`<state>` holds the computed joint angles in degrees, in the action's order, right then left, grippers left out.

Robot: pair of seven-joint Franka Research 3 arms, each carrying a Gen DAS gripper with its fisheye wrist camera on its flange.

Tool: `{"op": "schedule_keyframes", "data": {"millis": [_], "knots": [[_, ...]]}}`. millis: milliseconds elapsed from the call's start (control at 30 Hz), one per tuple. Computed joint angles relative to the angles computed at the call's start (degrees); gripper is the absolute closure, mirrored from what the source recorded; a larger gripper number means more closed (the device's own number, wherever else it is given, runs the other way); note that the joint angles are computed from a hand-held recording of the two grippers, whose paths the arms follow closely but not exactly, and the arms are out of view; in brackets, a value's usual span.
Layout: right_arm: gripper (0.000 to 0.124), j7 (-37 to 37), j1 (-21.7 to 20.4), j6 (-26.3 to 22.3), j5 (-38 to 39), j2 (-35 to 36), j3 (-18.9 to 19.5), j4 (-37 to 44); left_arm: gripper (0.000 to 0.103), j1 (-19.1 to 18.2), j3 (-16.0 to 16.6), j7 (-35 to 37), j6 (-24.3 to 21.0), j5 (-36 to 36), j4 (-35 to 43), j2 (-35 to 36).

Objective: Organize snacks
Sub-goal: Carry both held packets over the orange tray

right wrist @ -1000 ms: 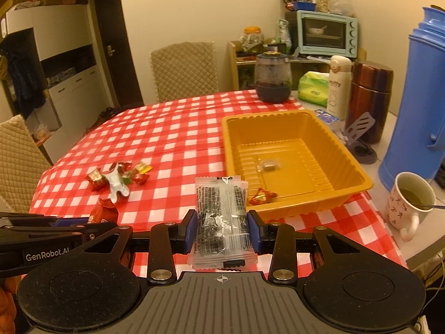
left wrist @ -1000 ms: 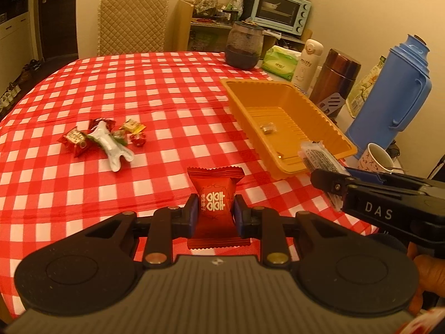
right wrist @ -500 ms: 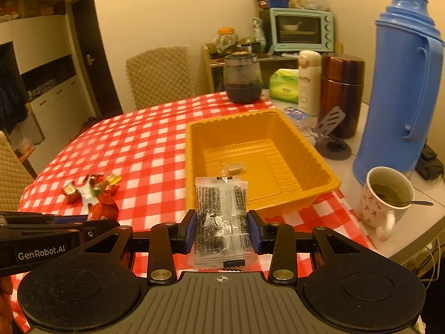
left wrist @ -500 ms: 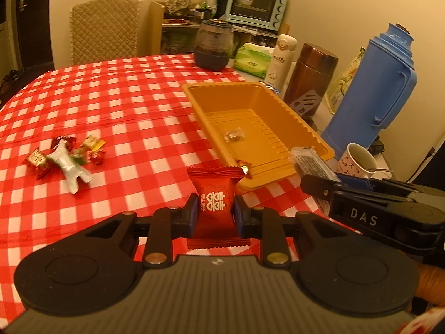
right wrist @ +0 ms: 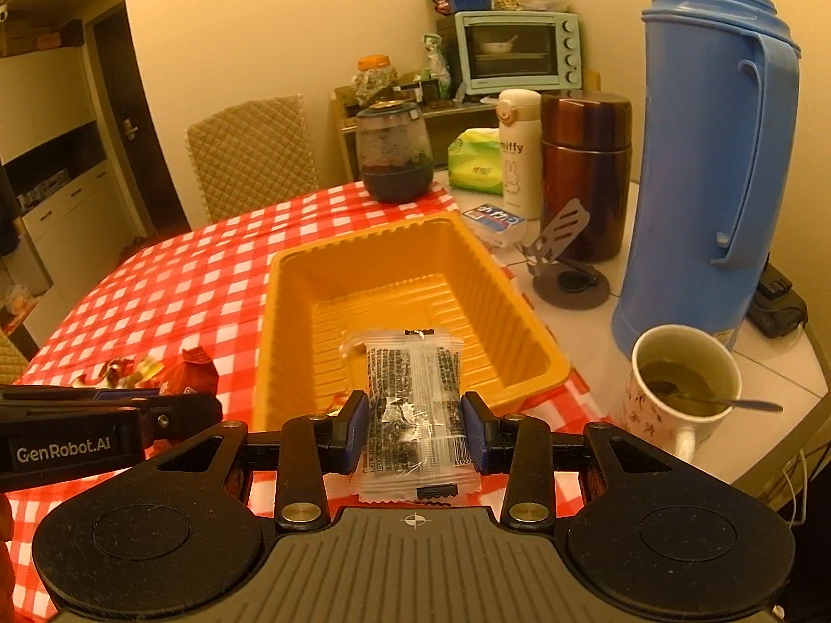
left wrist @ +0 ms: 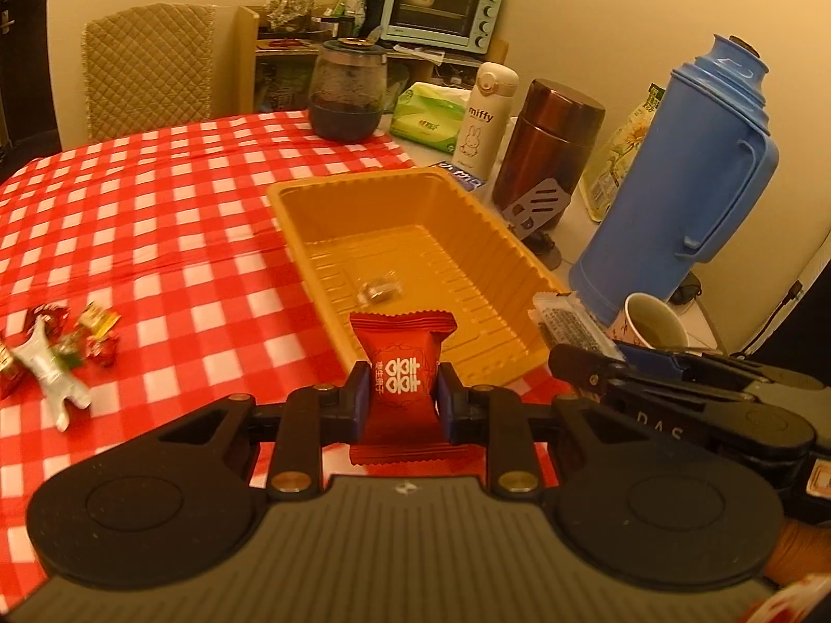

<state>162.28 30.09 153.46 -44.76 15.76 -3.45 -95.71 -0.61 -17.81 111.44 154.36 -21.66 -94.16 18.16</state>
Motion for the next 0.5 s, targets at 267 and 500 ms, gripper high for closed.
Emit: {"op": "schedule_keyframes", "data": {"millis": [267,500], "knots": [[0.085,-2.4,-1.2,1.3,2.2,2.1,-1.2,2.5,0.080,-1.7,-0.1,-2.9,-2.9,4.0,8.8,6.7],[0.085,-5.6,-1.5,1.8,5.3,4.9,-2.6,6.0,0.080,-2.2,-0.6,-4.7,-5.2,6.8,15.4,11.5]]}}
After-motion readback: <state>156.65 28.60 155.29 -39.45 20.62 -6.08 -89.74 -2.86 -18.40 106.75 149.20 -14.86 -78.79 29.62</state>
